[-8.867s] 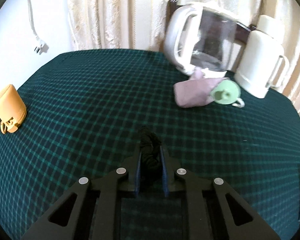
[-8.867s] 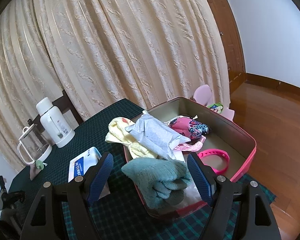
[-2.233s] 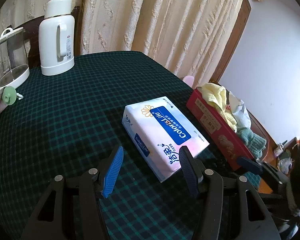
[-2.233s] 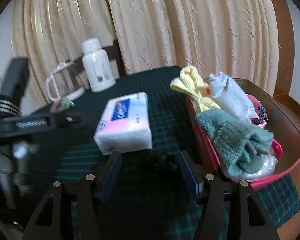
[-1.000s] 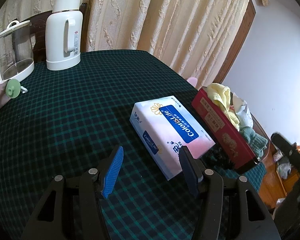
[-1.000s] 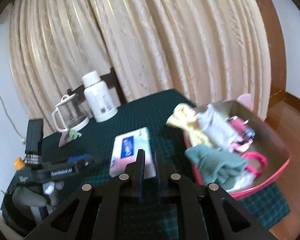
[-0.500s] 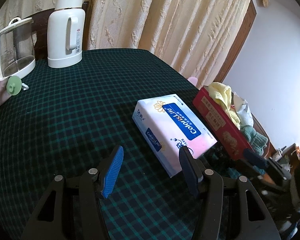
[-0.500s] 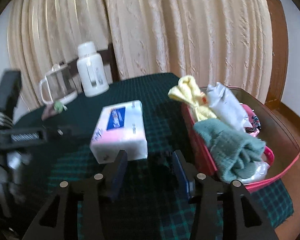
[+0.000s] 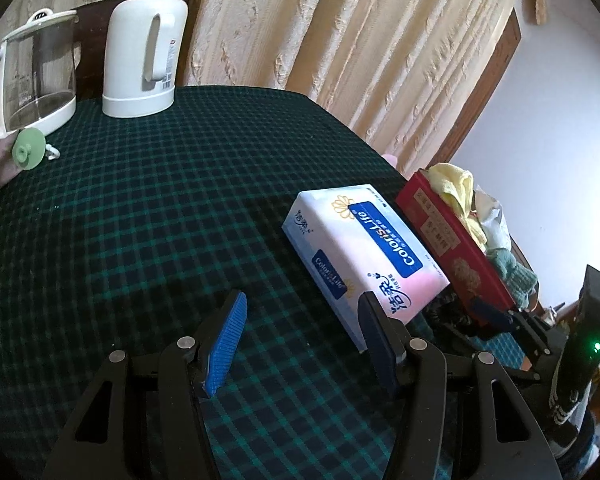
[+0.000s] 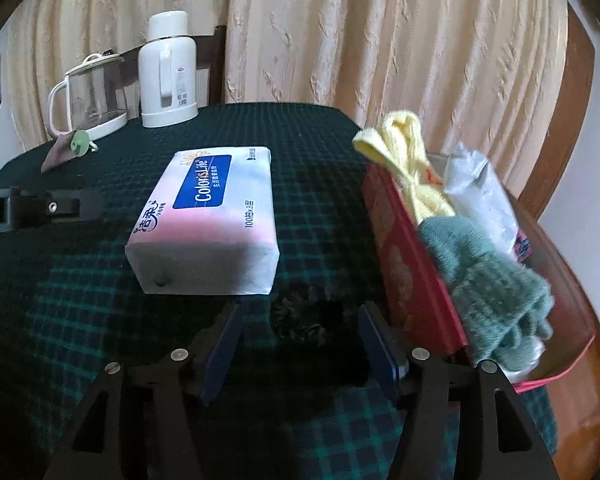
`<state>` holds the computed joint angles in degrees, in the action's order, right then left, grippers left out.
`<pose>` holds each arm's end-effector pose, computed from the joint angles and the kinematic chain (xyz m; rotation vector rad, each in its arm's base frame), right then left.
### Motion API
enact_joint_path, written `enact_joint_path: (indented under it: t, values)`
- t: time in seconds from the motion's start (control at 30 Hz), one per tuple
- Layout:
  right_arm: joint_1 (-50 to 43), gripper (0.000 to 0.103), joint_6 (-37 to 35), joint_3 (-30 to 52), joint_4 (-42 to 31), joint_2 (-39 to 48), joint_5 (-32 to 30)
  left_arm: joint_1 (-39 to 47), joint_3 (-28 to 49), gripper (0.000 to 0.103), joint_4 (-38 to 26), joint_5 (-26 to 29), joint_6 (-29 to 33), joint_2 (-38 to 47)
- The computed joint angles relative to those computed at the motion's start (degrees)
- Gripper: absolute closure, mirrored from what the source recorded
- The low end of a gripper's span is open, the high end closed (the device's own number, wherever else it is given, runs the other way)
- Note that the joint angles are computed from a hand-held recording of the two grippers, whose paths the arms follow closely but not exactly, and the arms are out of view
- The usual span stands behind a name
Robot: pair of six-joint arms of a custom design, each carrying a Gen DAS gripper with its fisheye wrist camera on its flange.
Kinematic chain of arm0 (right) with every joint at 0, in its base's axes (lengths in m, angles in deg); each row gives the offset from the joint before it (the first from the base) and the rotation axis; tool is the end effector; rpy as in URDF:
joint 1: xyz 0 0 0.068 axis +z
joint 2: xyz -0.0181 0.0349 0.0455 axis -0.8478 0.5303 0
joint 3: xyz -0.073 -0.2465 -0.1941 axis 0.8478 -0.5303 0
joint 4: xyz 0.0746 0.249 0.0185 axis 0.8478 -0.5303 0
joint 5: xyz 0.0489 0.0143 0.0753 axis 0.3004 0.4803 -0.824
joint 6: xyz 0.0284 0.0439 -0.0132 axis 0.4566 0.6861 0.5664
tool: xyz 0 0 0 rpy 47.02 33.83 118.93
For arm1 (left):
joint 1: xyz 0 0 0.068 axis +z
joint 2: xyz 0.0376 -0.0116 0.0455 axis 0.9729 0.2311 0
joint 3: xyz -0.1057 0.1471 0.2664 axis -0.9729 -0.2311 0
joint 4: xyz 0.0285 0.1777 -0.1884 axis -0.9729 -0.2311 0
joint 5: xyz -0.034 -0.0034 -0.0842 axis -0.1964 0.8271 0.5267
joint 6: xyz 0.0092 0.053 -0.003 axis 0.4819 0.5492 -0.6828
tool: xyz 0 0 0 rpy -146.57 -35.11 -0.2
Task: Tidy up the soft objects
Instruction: 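Close the right gripper on the black hair tie and lift it toward the box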
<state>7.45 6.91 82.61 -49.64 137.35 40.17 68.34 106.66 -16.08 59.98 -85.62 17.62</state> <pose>0.1318 0.2313 0.1355 -0.0868 2.3510 -0.0932 0.1926 -0.0424 0.1684 0.2846 2.3966 -0.5901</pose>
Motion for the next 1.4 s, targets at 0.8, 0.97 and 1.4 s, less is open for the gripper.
enact_joint_path:
  t: [0.8, 0.97, 1.4]
  values:
    - [-1.18, 0.091, 3.21, 0.19, 0.34, 0.77, -6.43, 5.89, 0.67, 0.044, -0.38, 4.7, 1.81, 3.04]
    - [1.21, 0.092, 6.46, -1.83, -0.06, -3.51, -5.02, 5.93, 0.71, 0.044, -0.16, 4.38, 1.44, 3.17]
    - [3.89, 0.092, 13.55, -0.01, -14.98, -18.69, 9.2, 5.45, 0.29, 0.044, 0.52, 3.78, 1.29, 2.8]
